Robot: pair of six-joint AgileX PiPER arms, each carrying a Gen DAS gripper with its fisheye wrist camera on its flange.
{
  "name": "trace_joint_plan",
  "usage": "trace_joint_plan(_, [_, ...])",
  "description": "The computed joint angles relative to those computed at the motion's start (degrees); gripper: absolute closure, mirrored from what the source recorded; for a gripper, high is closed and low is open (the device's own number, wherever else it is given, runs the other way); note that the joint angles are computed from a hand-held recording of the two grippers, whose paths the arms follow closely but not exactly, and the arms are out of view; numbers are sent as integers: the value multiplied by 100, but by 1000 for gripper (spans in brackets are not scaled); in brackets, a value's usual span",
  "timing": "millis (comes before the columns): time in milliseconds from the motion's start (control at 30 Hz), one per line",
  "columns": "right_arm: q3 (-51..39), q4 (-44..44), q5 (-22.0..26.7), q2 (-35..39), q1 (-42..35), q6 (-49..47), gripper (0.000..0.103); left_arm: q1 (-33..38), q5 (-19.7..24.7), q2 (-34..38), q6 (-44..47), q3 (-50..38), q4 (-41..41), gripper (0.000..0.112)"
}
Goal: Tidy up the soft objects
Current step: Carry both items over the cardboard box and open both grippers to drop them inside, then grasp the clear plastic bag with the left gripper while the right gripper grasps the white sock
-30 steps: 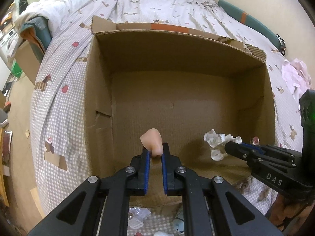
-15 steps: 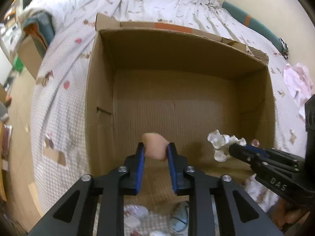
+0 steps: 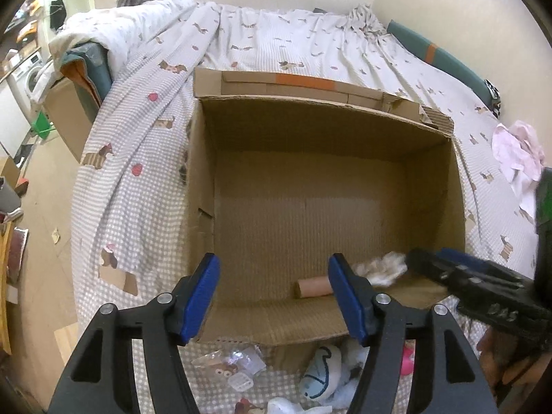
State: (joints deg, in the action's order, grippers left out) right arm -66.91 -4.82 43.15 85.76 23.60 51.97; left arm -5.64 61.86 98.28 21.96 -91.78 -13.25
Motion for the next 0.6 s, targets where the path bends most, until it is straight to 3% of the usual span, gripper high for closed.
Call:
trace_joint_plan(267, [105,-575,206,-539,255,522,19,298,-226,-464,-34,304,83,50])
trace_joint_plan(367, [24,-824,409,-629,408,616,19,585,-85,-545,255,344,-214,48])
trace_joint_plan(467, [76,-1001,521,-791,561,825,19,937,10,-719,458,511,-462,41])
trace_joint_plan(533, [175,-1005,571,-932,640,948,19,1129,50,-860,529,622,-538,21])
trace_joint_plan(600, [284,-969,599,-1063,722,1069,19,1437,227,-931,665,634,-830,18])
